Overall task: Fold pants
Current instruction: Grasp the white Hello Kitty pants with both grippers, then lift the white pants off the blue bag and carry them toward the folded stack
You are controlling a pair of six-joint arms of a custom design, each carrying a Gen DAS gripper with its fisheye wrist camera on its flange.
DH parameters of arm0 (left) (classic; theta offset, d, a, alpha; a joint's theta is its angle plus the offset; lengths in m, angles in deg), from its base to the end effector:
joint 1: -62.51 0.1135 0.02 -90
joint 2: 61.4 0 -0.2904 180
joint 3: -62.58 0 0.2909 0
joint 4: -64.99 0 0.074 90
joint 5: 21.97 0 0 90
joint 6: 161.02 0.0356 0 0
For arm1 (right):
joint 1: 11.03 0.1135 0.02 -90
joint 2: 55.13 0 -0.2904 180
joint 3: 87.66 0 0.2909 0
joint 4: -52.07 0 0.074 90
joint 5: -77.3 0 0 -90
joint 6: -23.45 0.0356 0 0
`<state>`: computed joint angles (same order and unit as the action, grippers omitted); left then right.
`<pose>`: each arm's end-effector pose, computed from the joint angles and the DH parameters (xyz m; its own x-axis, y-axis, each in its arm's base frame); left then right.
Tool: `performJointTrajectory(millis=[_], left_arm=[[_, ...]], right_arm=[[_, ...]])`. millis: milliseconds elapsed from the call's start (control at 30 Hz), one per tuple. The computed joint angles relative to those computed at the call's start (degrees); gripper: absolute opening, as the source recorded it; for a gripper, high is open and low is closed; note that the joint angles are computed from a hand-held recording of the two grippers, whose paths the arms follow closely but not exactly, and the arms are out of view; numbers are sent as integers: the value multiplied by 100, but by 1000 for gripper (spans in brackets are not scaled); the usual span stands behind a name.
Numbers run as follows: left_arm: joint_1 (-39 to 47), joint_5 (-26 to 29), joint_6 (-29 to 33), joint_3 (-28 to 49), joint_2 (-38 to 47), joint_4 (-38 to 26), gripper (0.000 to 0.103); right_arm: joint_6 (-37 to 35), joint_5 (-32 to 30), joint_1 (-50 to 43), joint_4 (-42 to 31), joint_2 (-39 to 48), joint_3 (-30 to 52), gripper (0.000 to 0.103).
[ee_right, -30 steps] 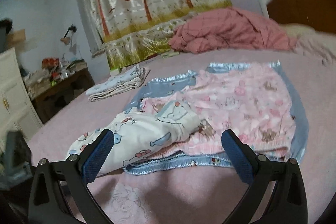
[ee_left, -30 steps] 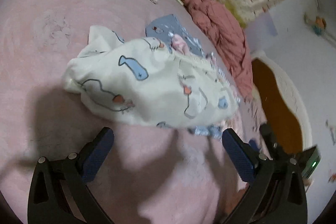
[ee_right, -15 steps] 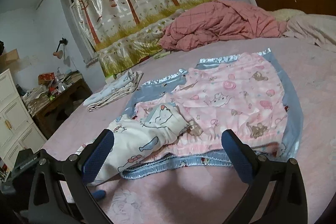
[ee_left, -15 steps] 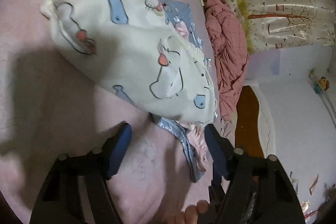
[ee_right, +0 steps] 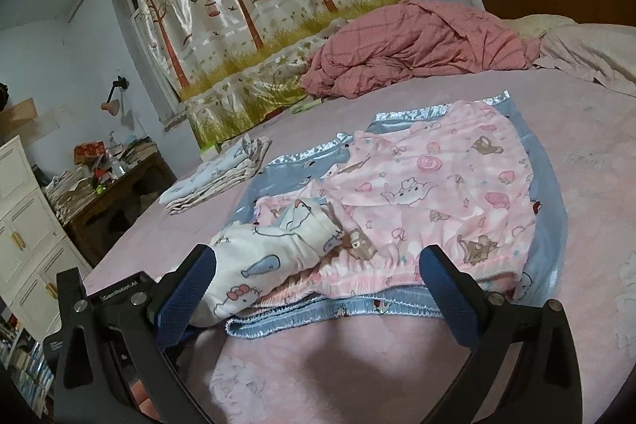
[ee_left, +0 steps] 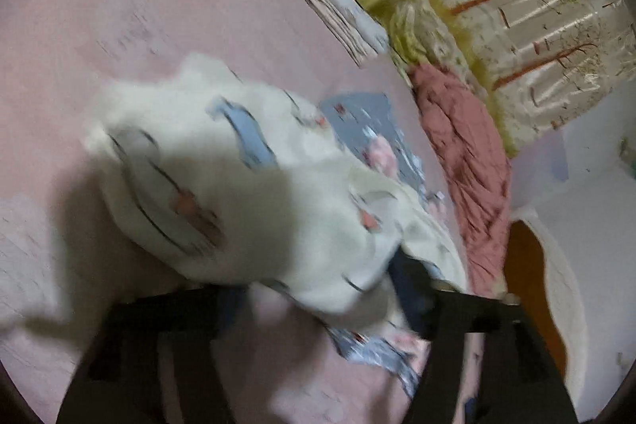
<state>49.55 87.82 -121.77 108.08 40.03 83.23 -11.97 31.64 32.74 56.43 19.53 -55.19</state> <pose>0.3146 -0.0848 0.0914 -0.7426 -0.5768 -0.3404 -0.1627 0.6483 -0.7438 0.1885 0.1462 0.1372 -0.3350 0.4862 -0.8071 0.3052 0.8664 0.3952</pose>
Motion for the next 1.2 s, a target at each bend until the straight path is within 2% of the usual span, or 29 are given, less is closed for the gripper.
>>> performJointTrajectory(millis=[100, 167, 233, 333, 400, 433, 467, 500, 533, 600, 700, 767, 833, 933, 1000, 1033, 1067, 1133, 1200], left_arm=[[112, 112, -166, -77, 154, 362, 73], [106, 84, -168, -1, 230, 312, 77], [43, -51, -114, 133, 277, 219, 87], [-120, -466, 43, 346, 504, 408, 102], [-171, -553, 349, 663, 575, -84, 102], [-158, -549, 385, 687, 571, -108, 96], [-128, -546, 422, 647, 562, -2, 83], [-98, -606, 537, 663, 537, -84, 49], [-40, -559, 733, 711, 530, -226, 30], [68, -385, 996, 689, 453, -285, 22], [53, -872, 1403, 306, -45, -75, 20], [15, -1063, 1942, 41, -435, 98, 20], [35, -1167, 2371, -142, -845, 43, 20], [281, -869, 2844, -241, -1269, -248, 21], [479, -740, 3082, -216, -1429, -544, 21], [617, -583, 3134, -230, -1486, -613, 21], [785, -387, 3177, -240, -1509, -671, 21], [1088, -70, 3226, -247, -1504, -778, 22], [1305, 150, 3294, -264, -1495, -852, 22]], right_arm=[[-27, 15, 33, 2, 17, 20, 103], [-46, -11, 41, 18, 39, 34, 103], [-71, -41, 40, 24, 104, 77, 103], [-95, 120, 130, -170, 246, 235, 103], [-113, 237, 185, -264, 305, 301, 103], [-123, 258, 197, -283, 307, 310, 103], [-129, 268, 203, -281, 297, 307, 103], [-124, 272, 206, -273, 296, 306, 103], [-133, 280, 215, -257, 271, 289, 103], [-179, 240, 203, -174, 231, 254, 103], [-248, 41, 160, 56, 170, 163, 103], [-403, -323, 72, 364, 145, 65, 103], [-599, -1000, -102, 817, 125, -82, 103], [-422, -3059, -679, 2277, 476, -420, 103], [251, -4345, -1017, 3786, 1360, -535, 103], [585, -4694, -1090, 4275, 1782, -495, 103], [975, -4993, -1126, 4601, 2204, -383, 103], [1484, -5308, -1092, 4619, 2715, -62, 102], [1532, -4853, -832, 4213, 2723, 195, 102]])
